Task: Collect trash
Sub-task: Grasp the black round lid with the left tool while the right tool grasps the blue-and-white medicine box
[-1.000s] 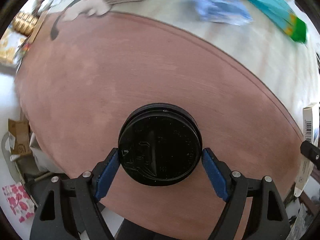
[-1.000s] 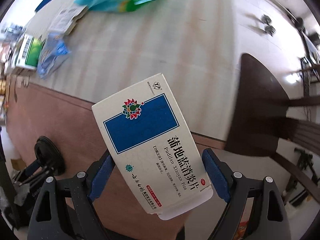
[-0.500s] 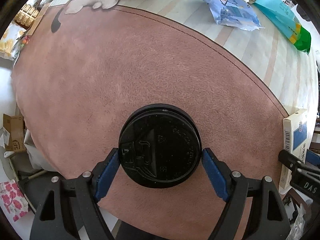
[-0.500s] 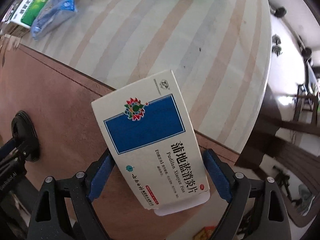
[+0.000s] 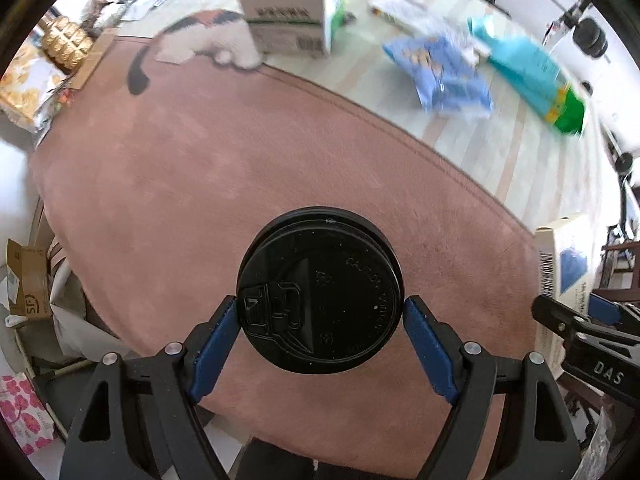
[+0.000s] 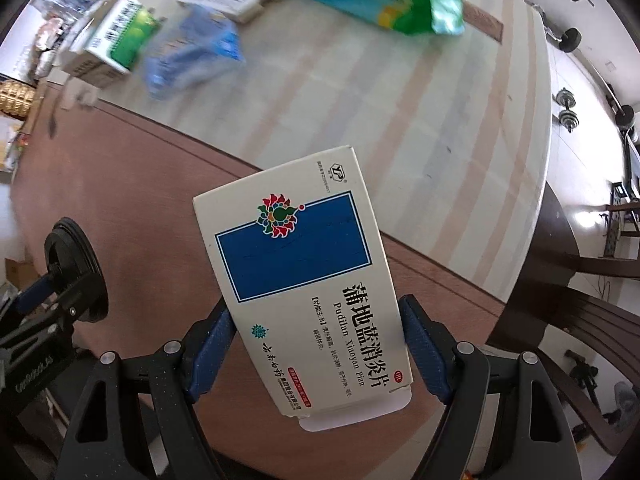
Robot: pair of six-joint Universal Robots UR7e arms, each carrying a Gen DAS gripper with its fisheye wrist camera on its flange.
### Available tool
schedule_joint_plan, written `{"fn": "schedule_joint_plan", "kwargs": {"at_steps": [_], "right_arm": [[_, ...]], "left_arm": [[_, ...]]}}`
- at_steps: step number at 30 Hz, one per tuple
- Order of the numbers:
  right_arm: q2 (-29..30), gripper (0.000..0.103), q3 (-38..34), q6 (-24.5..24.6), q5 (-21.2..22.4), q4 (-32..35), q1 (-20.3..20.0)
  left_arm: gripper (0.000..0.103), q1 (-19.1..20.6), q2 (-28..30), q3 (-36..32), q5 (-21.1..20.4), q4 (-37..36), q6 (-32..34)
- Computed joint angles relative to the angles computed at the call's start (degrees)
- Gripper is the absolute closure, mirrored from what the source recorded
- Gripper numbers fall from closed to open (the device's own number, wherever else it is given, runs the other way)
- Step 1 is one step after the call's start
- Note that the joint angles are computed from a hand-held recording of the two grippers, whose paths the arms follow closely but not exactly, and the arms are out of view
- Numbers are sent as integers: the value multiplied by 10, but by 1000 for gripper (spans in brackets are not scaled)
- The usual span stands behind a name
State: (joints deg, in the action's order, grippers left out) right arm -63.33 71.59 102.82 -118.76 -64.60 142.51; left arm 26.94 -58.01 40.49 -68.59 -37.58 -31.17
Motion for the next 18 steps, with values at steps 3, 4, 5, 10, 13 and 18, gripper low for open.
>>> {"fn": "schedule_joint_plan", "kwargs": {"at_steps": [3, 4, 5, 10, 13, 18], "right_arm": [[47, 21, -65, 8, -15, 17, 11], [62, 21, -88, 11, -20, 22, 15], [77, 21, -106, 13, -25, 24, 18], [181, 21, -243, 17, -47, 71, 37], [228, 21, -298, 32, -44, 86, 47], [324, 21, -411, 29, -45, 100, 62]], "left_arm": [[23, 9, 1, -41, -5, 6, 3], [27, 13, 1, -56, -8, 10, 4], [27, 18, 4, -82, -12, 22, 4], [27, 41, -20, -116, -18, 29, -2], [27, 69, -42, -99, -54, 12, 7], [27, 101, -56, -151, -45, 40, 21]]}}
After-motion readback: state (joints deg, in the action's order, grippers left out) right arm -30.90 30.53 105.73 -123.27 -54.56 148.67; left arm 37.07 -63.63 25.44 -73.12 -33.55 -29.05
